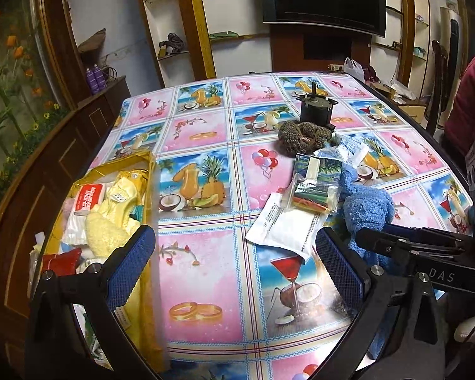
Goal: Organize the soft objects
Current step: 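Grasp green-striped packet with left tool while right tool grasps blue knitted towel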
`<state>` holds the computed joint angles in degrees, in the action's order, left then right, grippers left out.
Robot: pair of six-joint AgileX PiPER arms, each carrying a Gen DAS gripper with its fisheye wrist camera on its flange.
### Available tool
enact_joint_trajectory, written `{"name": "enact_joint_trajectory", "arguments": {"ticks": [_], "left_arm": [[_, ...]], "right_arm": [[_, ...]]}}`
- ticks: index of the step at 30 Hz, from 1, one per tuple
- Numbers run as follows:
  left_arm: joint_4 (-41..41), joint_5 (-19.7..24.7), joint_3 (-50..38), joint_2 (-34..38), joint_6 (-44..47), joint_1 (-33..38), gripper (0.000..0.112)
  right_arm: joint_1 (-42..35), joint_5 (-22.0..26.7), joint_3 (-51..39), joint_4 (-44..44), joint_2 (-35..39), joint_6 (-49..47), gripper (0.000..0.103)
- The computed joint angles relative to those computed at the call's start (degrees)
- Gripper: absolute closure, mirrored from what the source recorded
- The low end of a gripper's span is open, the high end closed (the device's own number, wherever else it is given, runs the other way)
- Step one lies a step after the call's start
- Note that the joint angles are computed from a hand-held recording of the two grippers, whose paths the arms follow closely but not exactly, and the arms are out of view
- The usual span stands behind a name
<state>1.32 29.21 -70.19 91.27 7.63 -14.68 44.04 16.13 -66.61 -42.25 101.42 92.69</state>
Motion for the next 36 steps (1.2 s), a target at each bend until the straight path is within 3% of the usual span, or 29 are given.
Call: {"name": "enact_joint_trajectory", "arguments": {"ticks": [4, 10, 16, 20, 24, 29, 30, 31, 32, 36], "left_arm": [[-5.02, 1.37, -1.28, 2.2, 3.62, 0.81, 0.01], [-20.28, 5.37, -2.9, 6.56, 13.95, 4.13, 0.01], [-27.07, 4.59, -1.72, 9.35, 18.49, 5.22, 0.01], [-28.15, 2.48, 0.27, 10.36, 20.39, 4.65, 0.01], [-28.43, 2.78, 0.1, 10.51, 21.44, 4.53, 0.01], [-24.55, 1.7, 0.01, 10.92, 19.55, 3.33, 0.01], [-25.4, 1.76, 0.0, 10.98, 20.38, 3.62, 0.01], [-26.13, 1.75, -0.07, 11.21, 21.15, 3.89, 0.01], [-26.28, 1.78, -0.08, 11.2, 21.29, 3.94, 0.01], [-25.89, 1.73, -0.11, 11.21, 21.01, 3.87, 0.01]], "right_arm": [[-0.57, -0.31, -0.35, 3.27, 0.48, -2.97, 0.054], [-0.66, -0.68, 0.48, 0.48, 0.04, 0.34, 0.054], [0.01, 0.52, 1.92, -9.92, -1.16, 12.09, 0.054], [0.25, 1.75, 1.64, -11.09, -0.99, 13.8, 0.054], [1.33, 6.28, 0.29, -10.93, -0.54, 13.67, 0.054], [7.24, 21.33, 0.03, -21.29, -2.73, 23.97, 0.053], [7.86, 23.78, -0.96, -20.82, -2.69, 22.65, 0.049], [8.01, 26.46, -3.13, -18.6, -1.74, 19.04, 0.036], [7.66, 28.56, -5.5, -16.21, -0.58, 14.91, 0.033], [2.43, 26.9, -11.71, -4.97, 3.25, -0.47, 0.033]]}}
